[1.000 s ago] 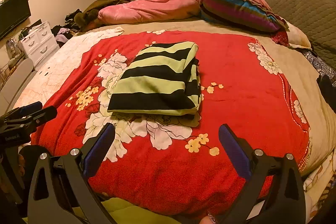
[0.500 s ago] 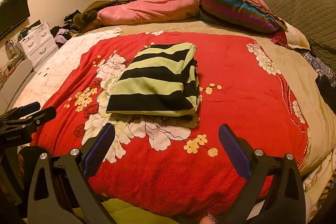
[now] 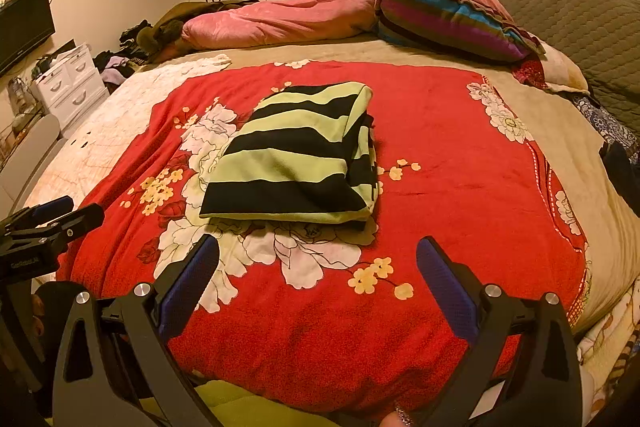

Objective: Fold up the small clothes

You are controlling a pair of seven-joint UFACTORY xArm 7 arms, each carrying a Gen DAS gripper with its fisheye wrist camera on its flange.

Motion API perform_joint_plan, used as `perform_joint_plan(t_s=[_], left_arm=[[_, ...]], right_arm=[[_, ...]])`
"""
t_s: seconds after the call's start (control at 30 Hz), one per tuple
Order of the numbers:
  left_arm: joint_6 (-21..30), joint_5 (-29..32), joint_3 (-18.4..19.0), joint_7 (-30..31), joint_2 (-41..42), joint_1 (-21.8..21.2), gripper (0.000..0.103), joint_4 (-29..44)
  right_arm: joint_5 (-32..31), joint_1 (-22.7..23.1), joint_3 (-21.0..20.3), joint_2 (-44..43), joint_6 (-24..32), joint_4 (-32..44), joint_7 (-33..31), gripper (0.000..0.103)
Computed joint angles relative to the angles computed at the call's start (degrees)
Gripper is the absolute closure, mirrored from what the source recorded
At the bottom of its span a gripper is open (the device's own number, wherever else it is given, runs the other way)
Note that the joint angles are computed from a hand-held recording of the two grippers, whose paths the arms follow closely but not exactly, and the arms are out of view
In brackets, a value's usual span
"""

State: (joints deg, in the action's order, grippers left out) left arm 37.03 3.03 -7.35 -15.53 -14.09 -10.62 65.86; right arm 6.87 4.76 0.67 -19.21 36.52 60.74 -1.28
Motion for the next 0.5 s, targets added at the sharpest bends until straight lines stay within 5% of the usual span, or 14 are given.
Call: perform_joint_plan(t_s=[0.5], left_arm=[[0.0,0.2,0.0,-0.5,-0.2,0.3,0.009,0.0]], right_arm=[[-1.6,-0.4,0.5,0.2,-0.8,0.0,1.6,0.004]])
